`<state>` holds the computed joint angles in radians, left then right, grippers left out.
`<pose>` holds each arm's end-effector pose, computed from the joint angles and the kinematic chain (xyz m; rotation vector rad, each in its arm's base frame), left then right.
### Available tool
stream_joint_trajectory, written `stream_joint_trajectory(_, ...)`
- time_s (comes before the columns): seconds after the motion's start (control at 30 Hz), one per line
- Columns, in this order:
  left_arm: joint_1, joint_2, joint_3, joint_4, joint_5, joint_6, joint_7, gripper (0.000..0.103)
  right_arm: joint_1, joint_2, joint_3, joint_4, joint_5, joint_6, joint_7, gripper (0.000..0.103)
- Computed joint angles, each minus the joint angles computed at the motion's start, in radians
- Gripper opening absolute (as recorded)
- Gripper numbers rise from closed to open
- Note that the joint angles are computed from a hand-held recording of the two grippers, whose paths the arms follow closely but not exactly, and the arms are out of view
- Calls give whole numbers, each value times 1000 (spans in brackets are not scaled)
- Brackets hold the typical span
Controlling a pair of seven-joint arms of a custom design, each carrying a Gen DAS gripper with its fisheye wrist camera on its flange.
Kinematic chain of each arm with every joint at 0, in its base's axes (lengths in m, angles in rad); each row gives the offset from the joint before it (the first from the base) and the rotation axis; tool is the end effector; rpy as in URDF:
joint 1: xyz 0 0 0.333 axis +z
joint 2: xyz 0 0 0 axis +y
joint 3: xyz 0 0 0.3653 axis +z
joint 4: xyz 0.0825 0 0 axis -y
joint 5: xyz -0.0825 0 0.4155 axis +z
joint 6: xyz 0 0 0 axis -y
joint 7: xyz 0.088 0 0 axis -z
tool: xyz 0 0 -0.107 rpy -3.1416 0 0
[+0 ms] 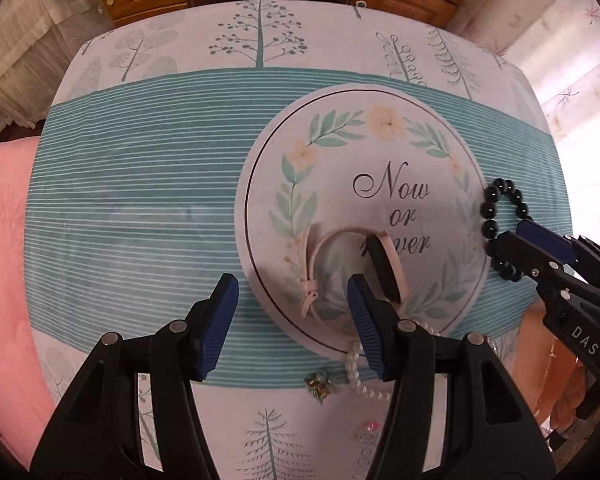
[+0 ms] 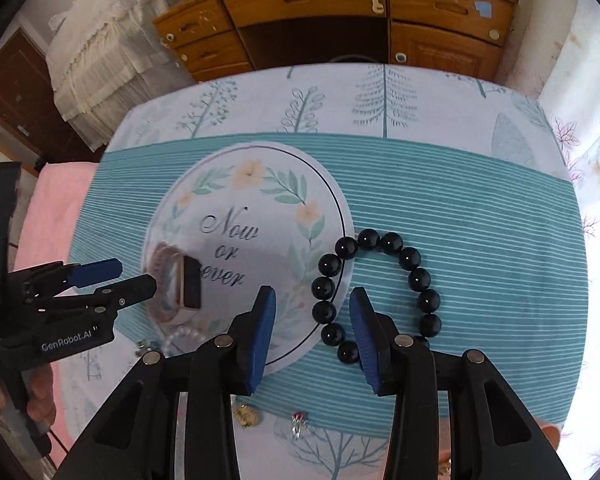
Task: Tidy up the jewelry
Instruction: 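Grasp the pink watch band with the left tool while the right grasps the black bead bracelet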
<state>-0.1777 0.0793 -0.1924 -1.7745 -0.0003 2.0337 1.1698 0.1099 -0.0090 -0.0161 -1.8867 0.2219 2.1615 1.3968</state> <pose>0.5967 -0.2274 0.5652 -2.2089 2.1373 -0.2666 0.6114 0.0663 0.5750 -2.1416 1.8050 -0.1012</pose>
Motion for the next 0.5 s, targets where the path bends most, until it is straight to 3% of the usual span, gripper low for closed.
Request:
stream_joint_trajectory(0.2, -7, 28, 0, 8, 23, 3, -22, 51, 12, 37, 11, -2, -83, 17, 45, 26)
stream_joint_trajectory(0.3, -14, 33, -2, 12, 52, 5, -30, 38, 20, 45, 16, -10, -120, 29, 57, 21)
stream_joint_trajectory(0.37, -19, 32, -3, 9, 71, 7, -36, 16, 25, 48, 19, -14, -139, 44, 59, 15)
stream_joint_trajectory(0.4, -17, 36, -2, 15, 66, 5, -30, 9, 28, 48, 20, -16, -153, 47, 58, 15)
stream_joint_trajectory(0.5, -25, 45, -1, 32, 96, -25, -58, 6, 33, 41, 21, -26, -176, 58, 50, 15)
